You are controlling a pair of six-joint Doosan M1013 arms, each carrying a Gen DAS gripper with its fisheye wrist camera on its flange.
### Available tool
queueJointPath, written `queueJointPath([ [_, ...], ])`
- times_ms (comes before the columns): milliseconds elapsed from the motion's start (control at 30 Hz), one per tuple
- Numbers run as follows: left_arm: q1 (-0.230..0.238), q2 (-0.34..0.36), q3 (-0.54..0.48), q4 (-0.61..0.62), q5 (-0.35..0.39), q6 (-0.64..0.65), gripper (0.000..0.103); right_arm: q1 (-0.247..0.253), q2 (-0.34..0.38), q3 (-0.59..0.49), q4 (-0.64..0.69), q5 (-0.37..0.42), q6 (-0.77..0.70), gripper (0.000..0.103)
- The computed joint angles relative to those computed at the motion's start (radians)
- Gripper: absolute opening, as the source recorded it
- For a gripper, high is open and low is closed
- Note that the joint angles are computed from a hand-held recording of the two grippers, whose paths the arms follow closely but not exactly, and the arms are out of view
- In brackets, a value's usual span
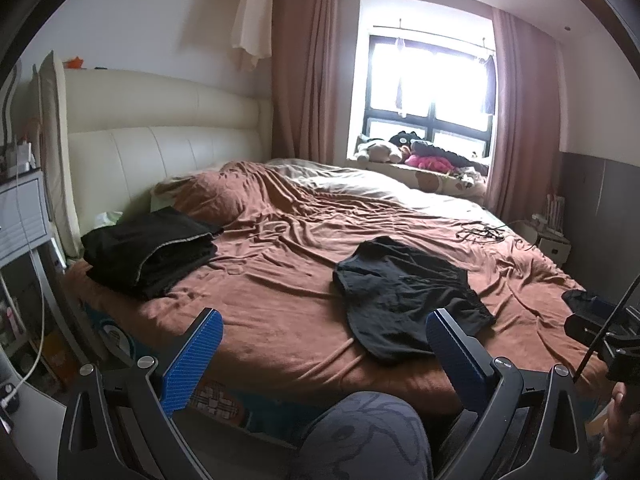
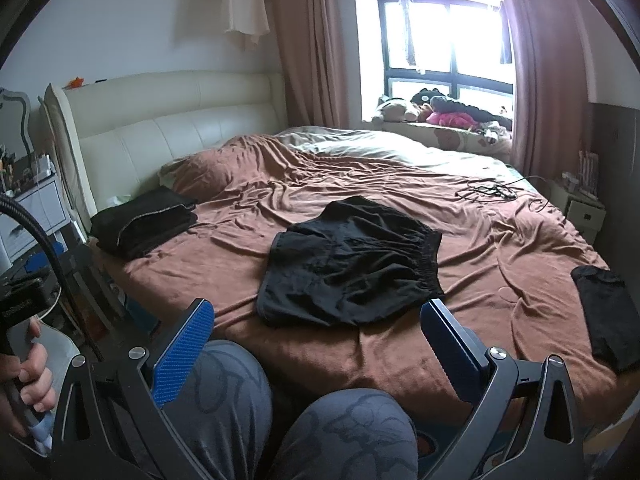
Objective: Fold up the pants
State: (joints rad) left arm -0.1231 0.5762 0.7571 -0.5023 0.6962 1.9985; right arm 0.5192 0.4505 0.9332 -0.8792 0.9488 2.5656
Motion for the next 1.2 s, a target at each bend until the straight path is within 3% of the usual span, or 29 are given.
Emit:
queueJointPath([
  [1200, 0.002, 0.019, -0.033, -0.043, -0.006, 0.025, 0.102, -0.012, 0.017, -0.021, 0.011, -0.01, 0.009, 0.103],
])
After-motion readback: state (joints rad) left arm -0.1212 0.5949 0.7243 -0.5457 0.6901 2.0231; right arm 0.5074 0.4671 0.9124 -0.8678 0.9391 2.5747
